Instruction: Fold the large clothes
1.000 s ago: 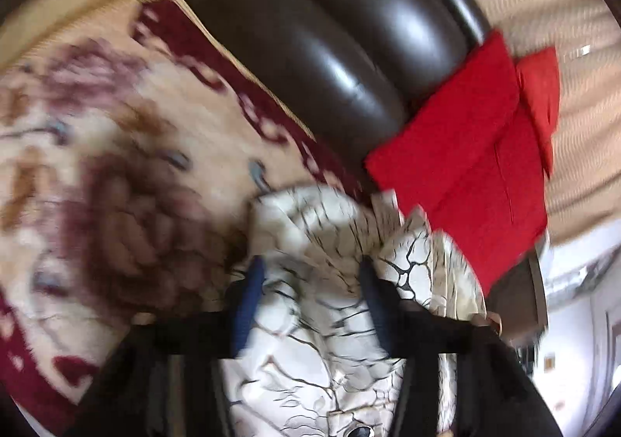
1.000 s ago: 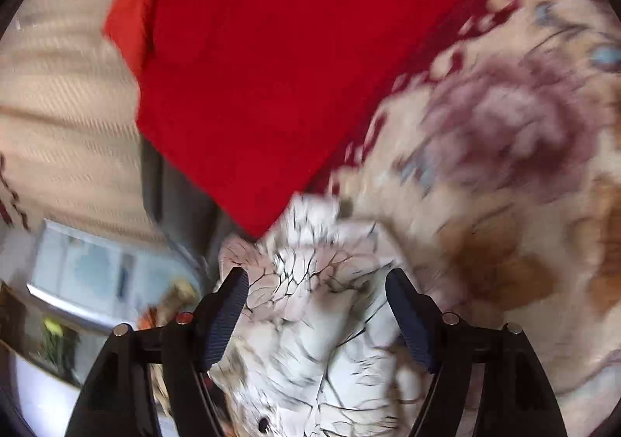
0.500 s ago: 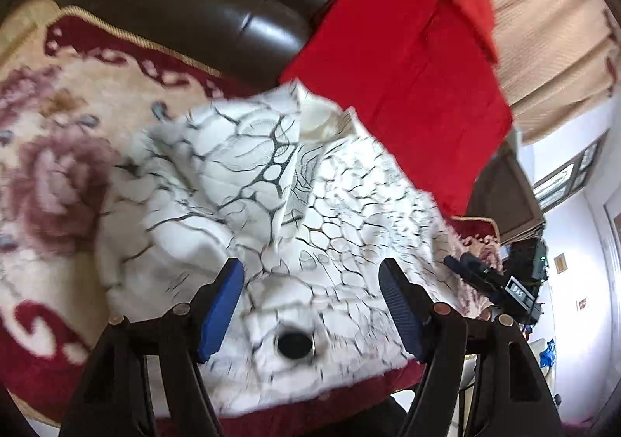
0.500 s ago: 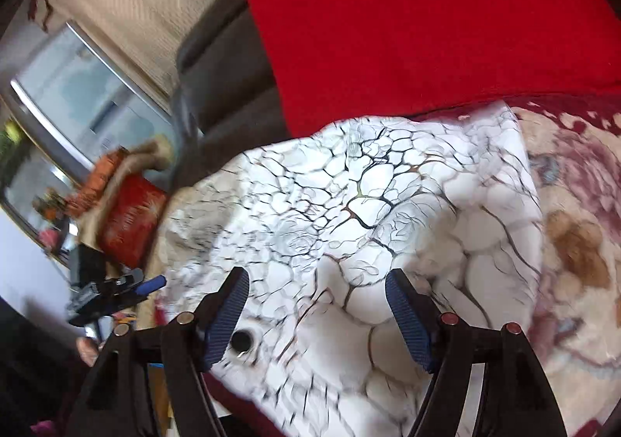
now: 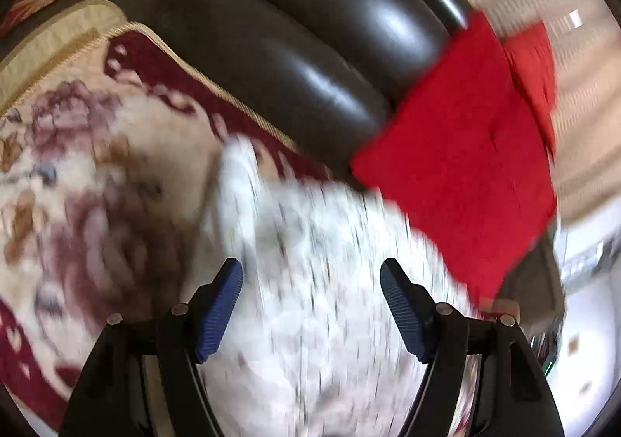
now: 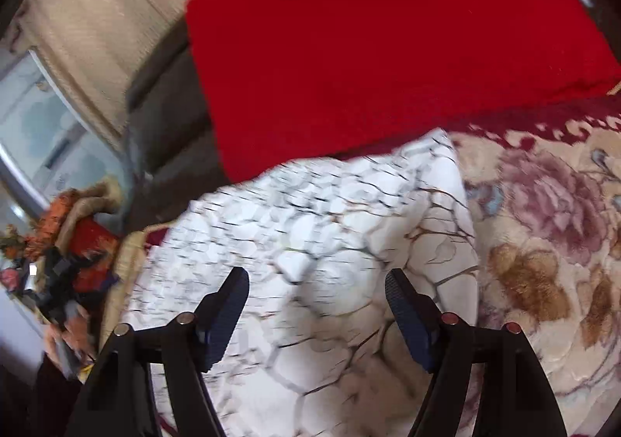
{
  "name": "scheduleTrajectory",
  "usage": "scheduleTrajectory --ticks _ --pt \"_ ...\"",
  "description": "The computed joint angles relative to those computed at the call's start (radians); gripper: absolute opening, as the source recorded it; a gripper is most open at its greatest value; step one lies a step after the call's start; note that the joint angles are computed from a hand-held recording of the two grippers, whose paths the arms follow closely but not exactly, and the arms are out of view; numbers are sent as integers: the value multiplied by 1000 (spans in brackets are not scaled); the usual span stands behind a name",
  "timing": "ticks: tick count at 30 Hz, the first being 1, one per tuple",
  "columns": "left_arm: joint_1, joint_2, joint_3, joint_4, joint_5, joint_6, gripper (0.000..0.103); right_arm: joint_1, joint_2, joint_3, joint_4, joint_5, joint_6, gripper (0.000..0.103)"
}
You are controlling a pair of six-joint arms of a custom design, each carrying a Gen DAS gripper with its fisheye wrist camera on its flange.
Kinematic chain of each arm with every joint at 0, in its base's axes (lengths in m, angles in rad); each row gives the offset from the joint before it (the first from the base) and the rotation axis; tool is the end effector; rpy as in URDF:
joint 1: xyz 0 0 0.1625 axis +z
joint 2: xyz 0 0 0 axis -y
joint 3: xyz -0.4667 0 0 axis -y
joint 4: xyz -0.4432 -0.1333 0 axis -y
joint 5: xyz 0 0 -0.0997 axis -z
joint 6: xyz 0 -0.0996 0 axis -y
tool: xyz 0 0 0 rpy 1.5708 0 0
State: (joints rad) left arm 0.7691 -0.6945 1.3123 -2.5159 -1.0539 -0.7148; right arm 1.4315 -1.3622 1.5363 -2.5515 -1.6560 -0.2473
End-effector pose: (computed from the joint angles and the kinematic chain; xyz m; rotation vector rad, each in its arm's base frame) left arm -0.4782 -0.7168 0.1545 -0.0005 2.8646 -0.8634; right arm 0.0301 -0.6846 0.5456 0.0965 -2.6936 1.1064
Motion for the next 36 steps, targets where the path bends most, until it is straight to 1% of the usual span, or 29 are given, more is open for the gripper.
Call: scheduleTrajectory --ticks 2,4,5,6,8,9,10,11,12,13,14,17,19,20,21,22,25,26,28,30,31,32,33,35,36 --pt "-37 -12 56 22 -7 37 74 5 -25 43 -37 28 -29 76" --pt "-74 -23 100 46 18 68 74 18 -52 97 -85 32 -64 75" --pt "-100 -20 118 83 64 82 75 17 -67 123 -99 38 -81 75" --pt "-111 -12 120 117 99 84 77 17 -83 151 -103 31 -93 74" --pt "-129 6 116 225 168 52 83 13 -95 175 -74 -15 -90 70" --pt "-127 13 116 253 186 35 85 4 -98 184 -38 -53 -78 62" --pt "-128 17 114 285 190 12 87 -4 -100 187 -8 -74 -69 49" --pt "-125 21 106 316 187 -5 88 -12 -103 195 3 -93 -62 43" --pt "-125 23 100 331 190 -10 88 -24 -115 215 -21 -81 -60 39" --pt "-125 24 93 344 190 -10 88 -30 -127 222 -18 -62 -48 39" --pt "-124 24 83 368 181 -15 88 -28 -132 220 -4 -66 -39 39" --pt "-124 11 82 380 151 -51 88 4 -130 201 40 -148 -70 39" --pt "-126 2 96 340 145 -45 88 31 -123 181 72 -196 -51 39" --pt "-133 -11 111 321 147 -42 88 37 -126 176 83 -188 -45 40" --pt "-138 -24 124 304 157 -37 88 38 -135 178 85 -141 -50 40" --pt "-145 -37 136 294 173 -39 88 41 -140 182 79 -116 -58 40" --pt "-159 -69 167 258 244 -53 88 67 -154 211 27 -76 -104 40" --pt "-160 -77 174 260 269 -68 88 69 -153 215 25 -65 -113 40" --pt "-153 -83 175 318 297 -127 88 70 -135 212 55 -94 -108 40" --pt "-129 -75 159 404 279 -200 88 47 -117 197 146 -118 -47 40" --pt "-118 -73 160 423 261 -220 88 34 -111 196 162 -110 -25 39" --pt "-101 -71 159 456 234 -254 88 17 -113 197 169 -81 -9 39" --pt "-92 -73 171 451 216 -267 88 2 -120 198 170 -42 5 39" --pt "-74 -97 225 359 172 -292 90 -1 -125 187 199 -33 11 39" --pt "-71 -102 234 337 163 -301 90 3 -122 179 213 -40 9 39"
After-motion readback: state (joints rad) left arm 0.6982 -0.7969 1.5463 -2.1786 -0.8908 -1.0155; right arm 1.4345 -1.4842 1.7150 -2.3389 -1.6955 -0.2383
